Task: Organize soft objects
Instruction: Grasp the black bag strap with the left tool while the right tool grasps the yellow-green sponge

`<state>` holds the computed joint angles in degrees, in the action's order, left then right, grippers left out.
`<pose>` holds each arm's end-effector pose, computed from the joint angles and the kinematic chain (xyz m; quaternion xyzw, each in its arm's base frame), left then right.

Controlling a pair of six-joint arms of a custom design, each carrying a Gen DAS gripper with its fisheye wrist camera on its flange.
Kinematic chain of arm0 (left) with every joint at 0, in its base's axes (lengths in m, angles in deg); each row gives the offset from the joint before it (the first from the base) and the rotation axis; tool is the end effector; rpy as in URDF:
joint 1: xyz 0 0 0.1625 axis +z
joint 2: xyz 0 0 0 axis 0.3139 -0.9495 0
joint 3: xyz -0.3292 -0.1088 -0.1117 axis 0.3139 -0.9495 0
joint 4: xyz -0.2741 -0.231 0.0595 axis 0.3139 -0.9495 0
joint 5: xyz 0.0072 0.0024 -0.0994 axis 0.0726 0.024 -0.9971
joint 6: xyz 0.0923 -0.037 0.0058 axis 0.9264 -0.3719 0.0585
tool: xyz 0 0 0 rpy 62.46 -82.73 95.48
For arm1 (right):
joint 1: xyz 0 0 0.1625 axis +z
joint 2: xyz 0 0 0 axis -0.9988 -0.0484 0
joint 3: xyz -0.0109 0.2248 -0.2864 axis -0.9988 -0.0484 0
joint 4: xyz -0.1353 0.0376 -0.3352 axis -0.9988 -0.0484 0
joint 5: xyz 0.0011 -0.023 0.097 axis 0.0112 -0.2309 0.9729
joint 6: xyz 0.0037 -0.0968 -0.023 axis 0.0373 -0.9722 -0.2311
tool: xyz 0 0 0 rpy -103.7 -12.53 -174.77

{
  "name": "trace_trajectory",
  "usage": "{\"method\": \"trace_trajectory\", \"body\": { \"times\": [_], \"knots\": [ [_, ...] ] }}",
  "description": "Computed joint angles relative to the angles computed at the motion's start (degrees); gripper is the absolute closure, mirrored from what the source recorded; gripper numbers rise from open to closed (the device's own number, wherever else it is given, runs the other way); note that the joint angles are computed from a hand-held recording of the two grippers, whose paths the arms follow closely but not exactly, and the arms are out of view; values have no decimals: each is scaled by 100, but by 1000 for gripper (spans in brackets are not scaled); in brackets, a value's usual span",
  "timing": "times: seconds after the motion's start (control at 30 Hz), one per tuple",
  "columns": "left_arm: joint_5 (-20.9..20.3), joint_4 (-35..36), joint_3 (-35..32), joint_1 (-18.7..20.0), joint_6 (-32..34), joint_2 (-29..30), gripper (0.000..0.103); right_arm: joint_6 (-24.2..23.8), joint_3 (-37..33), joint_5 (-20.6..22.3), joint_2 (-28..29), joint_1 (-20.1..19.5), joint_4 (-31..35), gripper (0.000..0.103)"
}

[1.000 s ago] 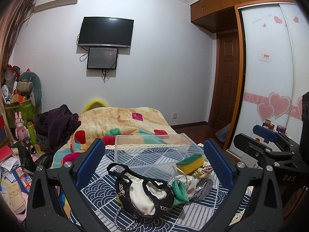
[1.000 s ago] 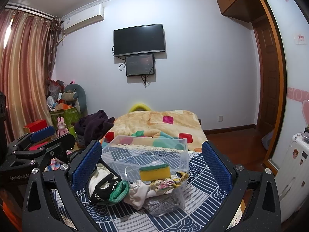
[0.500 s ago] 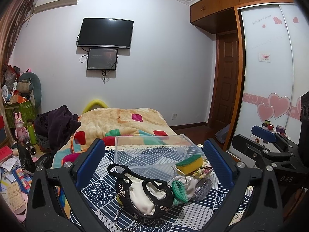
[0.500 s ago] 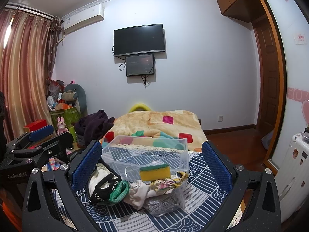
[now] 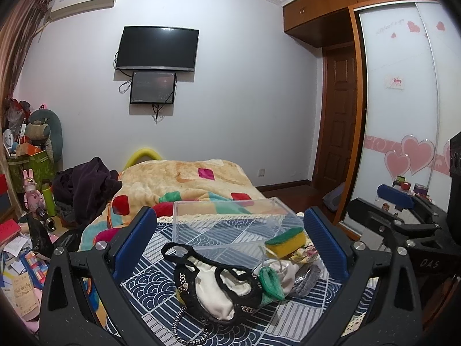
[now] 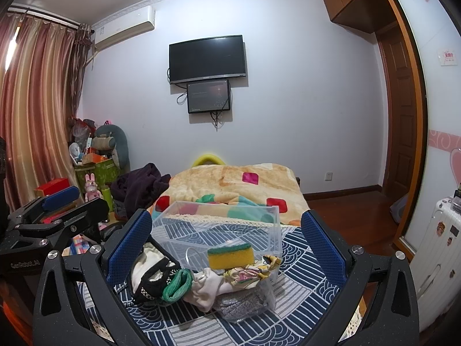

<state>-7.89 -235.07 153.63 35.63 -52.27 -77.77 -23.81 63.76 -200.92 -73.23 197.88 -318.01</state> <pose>-0.1087 -0.4656 0.2239 0.3073 0.7652 -0.5294 0.1993 0.2875 -0.4880 0.0358 0.2885 -0.7546 0.5429 0.2292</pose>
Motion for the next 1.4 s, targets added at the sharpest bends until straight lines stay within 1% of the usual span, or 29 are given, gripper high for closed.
{"method": "trace_trajectory", "body": {
  "times": [0.17,0.37,0.5,0.57,0.6,0.63,0.7,0.73,0.77,0.8,0.87,0.97,1.07,1.13,1.2,1.23,1.27,1.4],
  "knots": [
    [136,326,-265,249,-146,151,0,32,-78,-67,28,-82,180,0],
    [59,964,-653,737,-438,313,0,235,-193,-164,60,-251,604,0],
    [-58,1168,-777,966,-475,377,2,300,-261,-164,84,-346,885,1],
    [-46,1225,-865,1052,-449,443,9,303,-286,-130,85,-374,1015,4],
    [-58,1348,-900,1102,-477,433,16,287,-334,-124,96,-383,1119,6],
    [-91,1504,-954,1160,-542,433,19,263,-391,-118,103,-389,1237,11],
    [-189,1758,-1059,1271,-688,450,22,263,-498,-135,120,-406,1470,15],
    [-235,1880,-1114,1325,-752,461,26,261,-561,-145,132,-416,1597,19],
    [-241,1986,-1153,1362,-796,472,27,253,-635,-153,143,-433,1725,24],
    [-214,2045,-1195,1379,-815,499,29,251,-679,-192,155,-444,1827,26],
    [-157,2069,-1277,1439,-807,580,29,304,-797,-293,184,-479,2095,33],
    [-221,2245,-1351,1518,-883,617,35,444,-781,-257,142,-560,2405,36],
    [-338,2507,-1418,1589,-979,613,49,439,-768,-213,128,-597,2558,36],
    [-469,2688,-1434,1623,-1029,582,68,456,-825,-252,151,-609,2687,36],
    [-515,2676,-1412,1616,-1010,574,73,416,-940,-351,242,-598,2692,36],
    [-516,2603,-1379,1600,-962,572,76,401,-947,-384,257,-599,2653,42],
    [-500,2549,-1351,1574,-931,570,77,412,-979,-395,258,-598,2697,43],
    [-475,2273,-1207,1468,-844,513,82,388,-853,-253,187,-625,2546,46]
  ]
}}
